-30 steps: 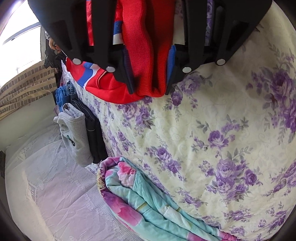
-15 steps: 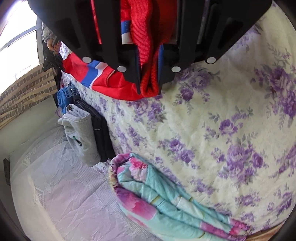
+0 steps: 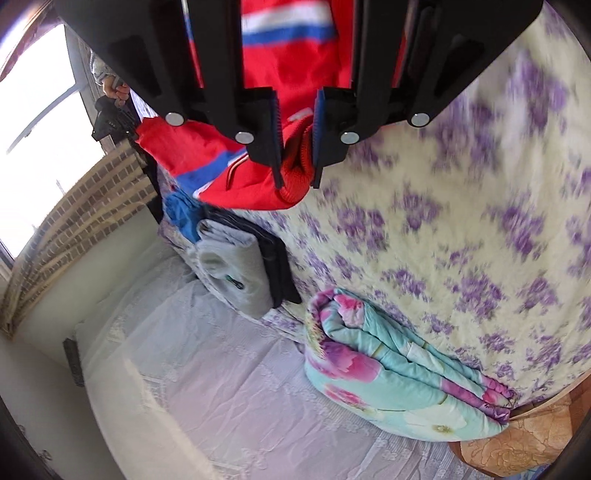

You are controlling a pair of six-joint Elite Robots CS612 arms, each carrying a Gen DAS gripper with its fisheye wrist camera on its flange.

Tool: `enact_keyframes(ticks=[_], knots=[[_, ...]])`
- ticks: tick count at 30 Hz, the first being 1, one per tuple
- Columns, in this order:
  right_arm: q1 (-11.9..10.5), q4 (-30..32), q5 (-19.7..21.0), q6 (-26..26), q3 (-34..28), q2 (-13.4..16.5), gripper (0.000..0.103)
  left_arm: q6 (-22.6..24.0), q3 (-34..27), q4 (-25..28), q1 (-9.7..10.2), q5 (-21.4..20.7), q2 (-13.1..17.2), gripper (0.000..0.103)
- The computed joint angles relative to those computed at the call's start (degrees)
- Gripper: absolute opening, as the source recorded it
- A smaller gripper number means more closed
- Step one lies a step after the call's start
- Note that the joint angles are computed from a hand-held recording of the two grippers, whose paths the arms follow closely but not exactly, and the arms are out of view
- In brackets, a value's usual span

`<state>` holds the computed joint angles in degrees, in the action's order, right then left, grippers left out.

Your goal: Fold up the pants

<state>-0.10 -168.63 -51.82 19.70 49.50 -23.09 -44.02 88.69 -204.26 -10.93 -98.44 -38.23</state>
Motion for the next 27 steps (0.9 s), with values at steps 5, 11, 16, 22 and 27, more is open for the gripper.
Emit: enact_keyframes(ticks=[5, 11, 16, 22, 27], knots=[[-1.8, -12.0, 2.0, 1.7, 17.3, -5.8, 0.006, -3.4, 10.4, -8.6, -2.45, 1.1, -2.1, 0.012], [-3.8, -18.6, 1.8, 12.2, 26.4, -7.9, 0.010, -12.4, 17.6, -17.4, -3.89, 2.2, -1.5, 0.028], [-4.0, -26.8, 11.5, 25.8, 25.2, -5.5, 0.016, -13.9, 20.5, -17.8, -5.61, 6.3, -3.1, 0.027], [-1.6, -25.9, 13.6, 28.8, 23.6, -5.2, 0.043, -11.7, 21.6, -16.2, -8.18, 8.6, -5.5, 0.030], [0.0, -20.5, 12.5, 28.6, 22.9, -5.4, 0.046, -12.1, 20.5, -11.0, -10.14, 10.7, -6.7, 0.055]])
